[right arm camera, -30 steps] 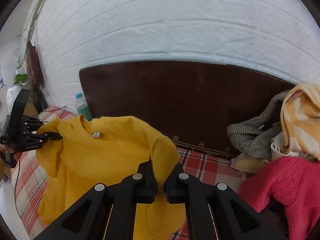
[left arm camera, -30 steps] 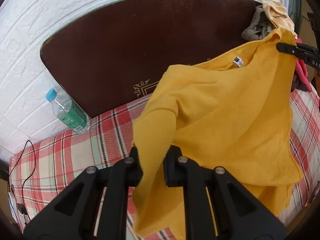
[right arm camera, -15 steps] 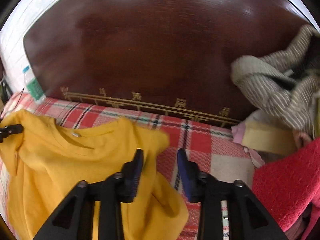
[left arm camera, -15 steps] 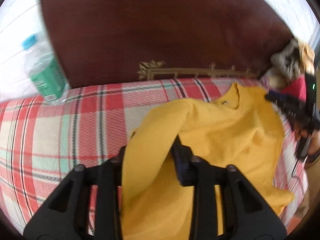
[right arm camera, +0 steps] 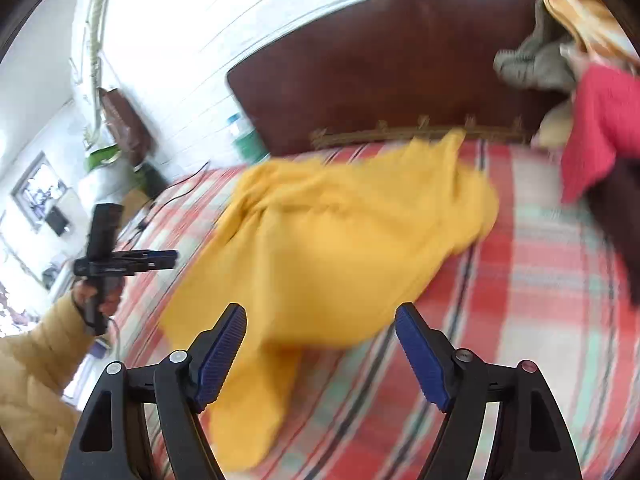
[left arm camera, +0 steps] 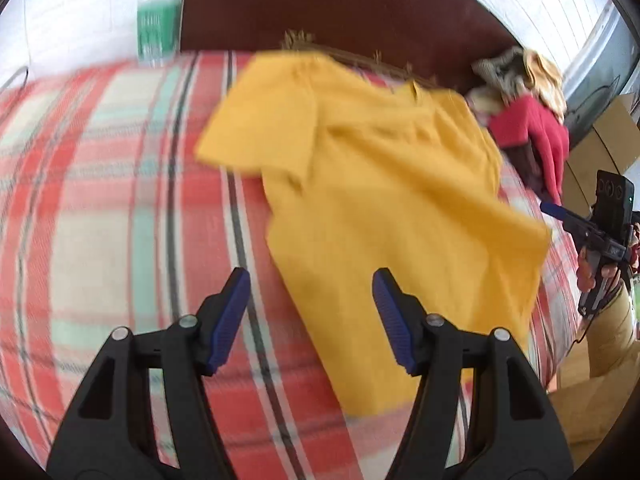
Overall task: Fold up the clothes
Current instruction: 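Lay the shirt flat on the bed and open both grippers, then grasp the shirt hem with the left gripper while the right gripper pinches the body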
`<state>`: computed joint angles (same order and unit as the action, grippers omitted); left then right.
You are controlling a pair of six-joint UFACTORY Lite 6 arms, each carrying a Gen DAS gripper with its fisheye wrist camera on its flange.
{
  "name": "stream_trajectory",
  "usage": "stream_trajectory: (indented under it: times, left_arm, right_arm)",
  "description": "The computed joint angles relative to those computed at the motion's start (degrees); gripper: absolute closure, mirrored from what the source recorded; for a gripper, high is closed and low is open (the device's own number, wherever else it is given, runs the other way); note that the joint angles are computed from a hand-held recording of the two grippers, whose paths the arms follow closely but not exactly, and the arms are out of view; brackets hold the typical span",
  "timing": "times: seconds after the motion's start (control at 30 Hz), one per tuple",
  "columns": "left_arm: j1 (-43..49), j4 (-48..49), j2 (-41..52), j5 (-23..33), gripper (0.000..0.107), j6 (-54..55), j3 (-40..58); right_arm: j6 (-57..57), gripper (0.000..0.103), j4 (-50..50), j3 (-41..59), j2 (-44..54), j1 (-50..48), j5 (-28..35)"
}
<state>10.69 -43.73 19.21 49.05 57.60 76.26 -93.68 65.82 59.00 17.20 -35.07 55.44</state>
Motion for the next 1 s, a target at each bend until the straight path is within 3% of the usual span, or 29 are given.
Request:
stream_trajectory:
  times: [0.17, 0.27, 0.43, 0.47, 0.5, 0.53, 0.6, 0.67, 0.7, 0.8, 1.0]
  left_arm:
    - [0.66, -4.33, -4.01, -0.37, 0.042, 5.19, -11.23]
    - [-0.6, -6.27, -5.59, -2.21, 0.034, 7.94, -14.38]
    - [-2.07, -9.33, -4.63, -2.76, 0.034, 7.41, -13.81]
    - [-2.73, -9.45, -4.64, -3.88, 0.042, 6.49, -13.65]
    - [-3.49, -9.12, -4.72, -4.93, 0.057, 5.38, -13.54]
    - [-4.34, -8.01, -4.84, -5.96, 0.063, 3.67, -13.36]
    - [-5.5, -5.96, -5.18, -7.27, 0.073, 0.3, -13.01]
    - [-6.21, -4.2, -5.52, -7.68, 0.091, -2.78, -12.57]
    - [-6.01, -4.06, -5.7, -6.63, 0.093, -3.64, -12.18]
    - [-4.31, -6.18, -8.5, -1.5, 0.095, -2.7, -12.36]
    - [1.79, -7.4, -19.86, 14.42, 0.095, -1.2, -13.38]
  right_arm:
    - [-5.67, 0.021, 2.93, -20.55, -10.84, 0.96, -2.91]
    - [-9.2, 0.021, 8.64, -24.42, -9.74, 4.33, -5.48]
    - [-13.34, 0.022, 18.12, -25.65, -5.83, 9.37, -7.46]
    - [-13.72, 0.026, 19.7, -25.49, -5.15, 9.85, -7.28]
    - [-14.03, 0.044, 21.17, -25.31, -4.5, 10.3, -7.09]
    - [-12.89, 0.065, 20.55, -24.83, -4.19, 10.32, -7.28]
    - [-10.49, 0.076, 19.18, -23.86, -3.63, 10.34, -7.59]
    - [-8.06, 0.089, 17.77, -22.87, -3.07, 10.36, -7.9]
    - [-6.83, 0.094, 17.04, -22.36, -2.74, 10.28, -7.86]
    - [-2.97, 0.098, 13.09, -20.09, -1.6, 5.29, 1.17]
    - [3.08, 0.099, 1.98, -21.21, -12.48, -4.09, 17.07]
